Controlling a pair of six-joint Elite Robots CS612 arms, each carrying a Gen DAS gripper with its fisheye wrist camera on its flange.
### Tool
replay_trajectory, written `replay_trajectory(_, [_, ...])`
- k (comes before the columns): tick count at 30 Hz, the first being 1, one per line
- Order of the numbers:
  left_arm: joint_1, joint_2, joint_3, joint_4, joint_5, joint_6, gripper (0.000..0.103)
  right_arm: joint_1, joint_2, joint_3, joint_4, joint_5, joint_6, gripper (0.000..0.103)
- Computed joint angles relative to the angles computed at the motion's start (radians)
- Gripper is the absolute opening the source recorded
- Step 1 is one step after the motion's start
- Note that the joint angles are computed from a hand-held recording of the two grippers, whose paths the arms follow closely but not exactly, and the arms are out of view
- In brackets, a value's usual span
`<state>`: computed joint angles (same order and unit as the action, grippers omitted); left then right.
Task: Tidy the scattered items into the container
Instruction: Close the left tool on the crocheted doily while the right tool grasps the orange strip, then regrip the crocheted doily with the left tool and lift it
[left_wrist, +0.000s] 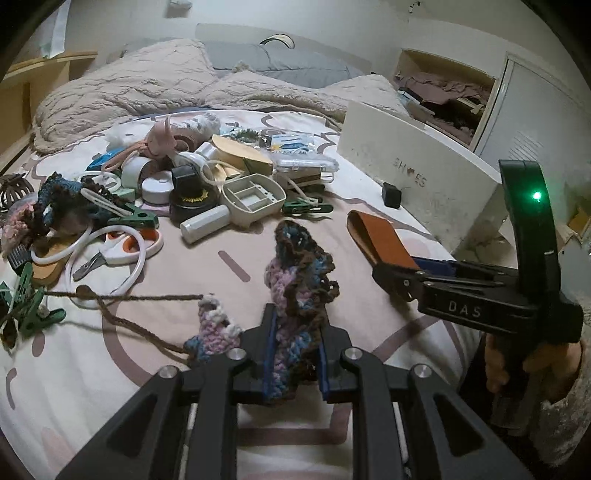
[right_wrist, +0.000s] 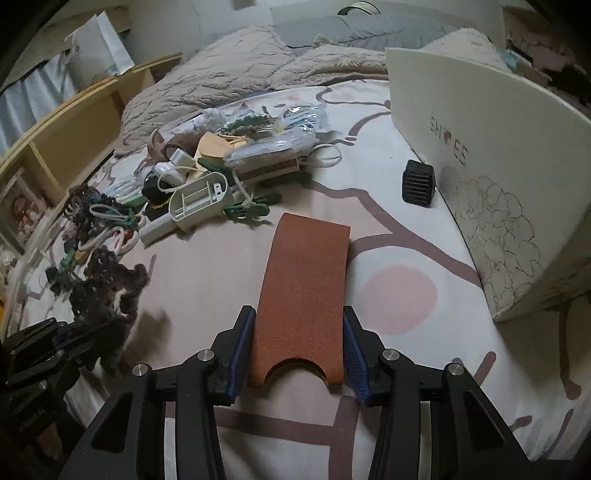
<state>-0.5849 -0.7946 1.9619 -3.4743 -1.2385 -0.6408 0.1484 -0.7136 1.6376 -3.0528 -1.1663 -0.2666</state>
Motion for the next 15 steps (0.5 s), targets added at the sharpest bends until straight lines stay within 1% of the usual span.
replay_trajectory(2, [0.0, -0.001, 0.002, 0.003, 0.01, -0.006, 0.025, 0.002, 0.003, 0.001, -0.008, -0.007, -0.004, 0.047])
replay_trajectory(4, [-0.002, -0.001, 0.006, -0.021, 0.025, -0.013, 0.036, 0.003, 0.005, 0.0, -0.015, -0.006, -0.001, 0.047])
replay_trajectory(6, [-0.004, -0.001, 0.013, -0.056, 0.037, -0.012, 0.059, 0.003, 0.006, -0.001, -0.015, -0.005, 0.004, 0.047])
replay_trajectory(7, [-0.007, -0.002, 0.017, -0.074, 0.052, -0.012, 0.063, 0.003, 0.007, -0.001, -0.015, -0.003, 0.007, 0.047])
replay_trajectory(9, [-0.014, -0.004, 0.025, -0.098, 0.09, -0.018, 0.075, 0.002, 0.006, -0.001, -0.013, -0.004, 0.009, 0.047])
replay_trajectory(12, [-0.016, -0.01, 0.033, -0.088, 0.116, -0.045, 0.083, 0.005, 0.006, 0.0, -0.015, -0.013, 0.008, 0.047])
replay_trajectory(15, [-0.013, -0.014, 0.03, -0.029, 0.122, -0.074, 0.083, 0.005, 0.007, -0.002, -0.013, -0.012, 0.013, 0.047])
